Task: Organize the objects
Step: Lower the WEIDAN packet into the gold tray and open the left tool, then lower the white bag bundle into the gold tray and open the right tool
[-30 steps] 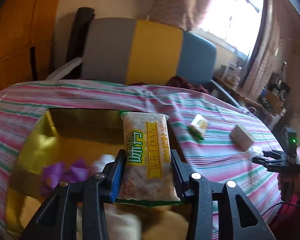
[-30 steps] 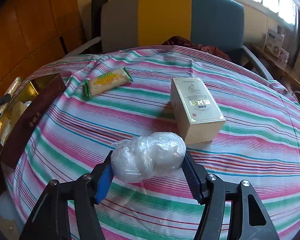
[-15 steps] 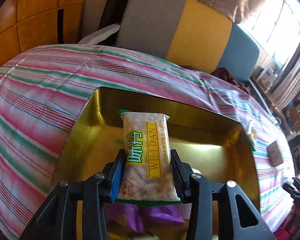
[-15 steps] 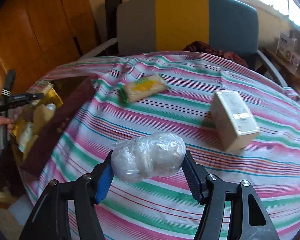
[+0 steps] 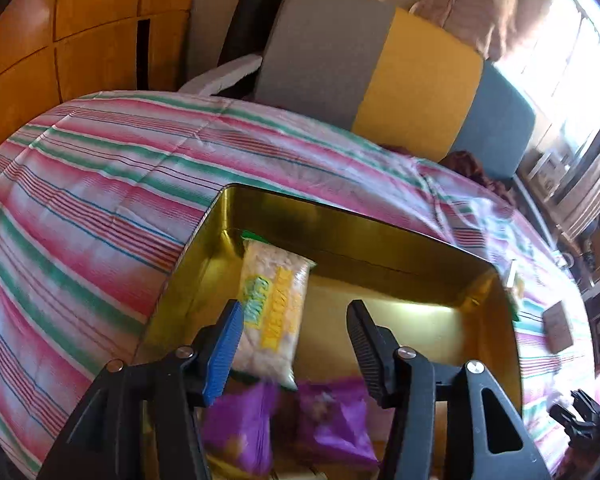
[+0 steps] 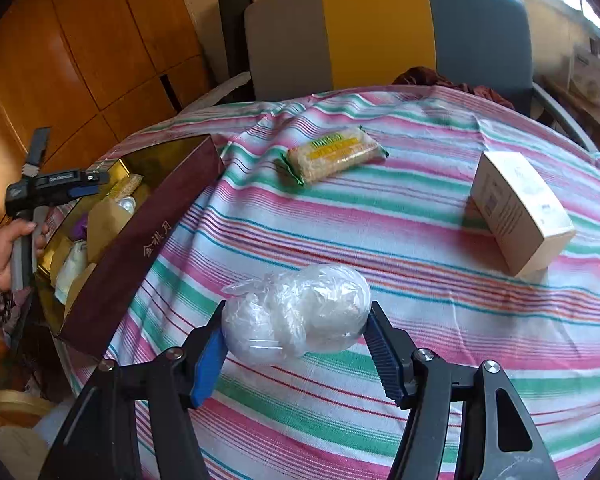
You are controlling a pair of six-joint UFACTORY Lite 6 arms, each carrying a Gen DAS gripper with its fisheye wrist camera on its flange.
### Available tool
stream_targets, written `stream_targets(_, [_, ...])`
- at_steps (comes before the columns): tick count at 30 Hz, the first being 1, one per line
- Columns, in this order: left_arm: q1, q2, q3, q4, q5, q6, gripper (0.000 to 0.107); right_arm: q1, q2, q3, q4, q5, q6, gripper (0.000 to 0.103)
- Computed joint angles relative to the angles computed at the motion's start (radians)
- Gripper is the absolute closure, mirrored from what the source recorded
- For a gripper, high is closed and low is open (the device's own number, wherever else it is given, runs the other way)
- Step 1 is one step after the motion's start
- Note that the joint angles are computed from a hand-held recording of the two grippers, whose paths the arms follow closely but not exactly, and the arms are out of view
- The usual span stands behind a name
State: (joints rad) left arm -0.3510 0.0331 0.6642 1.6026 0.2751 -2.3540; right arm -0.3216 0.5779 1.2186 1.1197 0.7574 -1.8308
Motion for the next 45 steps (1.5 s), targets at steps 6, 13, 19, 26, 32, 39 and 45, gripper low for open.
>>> stream_targets(6, [-0.238,-0.119,-0.154,0.104,0.175,-0.272,0.053,0.027,-0.032,-0.022,0.001,-0.014,0.024,0.038])
stream_targets(13, [-0.488,-0.19,-0.27,0.062,0.361,-0.439,0.053,0.12,-0.11,-0.072,0.055,-0.038,0.06,0.038])
stream_targets(19, [-0.595,-0.17,-0.272,0.013,0.417,-0.405,0.053,0.289,-0.183,-0.085,0.083,-0.067,0.114,0.037])
stream_targets(26, [-0.64,-0.208,-0.31,-0.005,0.424,-0.432,0.053,0.555,-0.189,-0.023,0.066,-0.199,0.266,0.037])
stream_targets(32, [-0.638,-0.261,-0.339,-0.052,0.425,-0.401,0.053,0.746,-0.046,0.17,-0.073,-0.275,0.546,0.037])
stream_targets(39, [-0.613,-0.309,-0.381,-0.053,0.4,-0.401,0.053,0.872,0.152,0.437,-0.349,-0.282,0.897,0.037])
stream_targets(45, [-0.589,-0.33,-0.396,-0.072,0.378,-0.386,0.053,0.926,0.275,0.608,-0.558,-0.257,1.167,0.036])
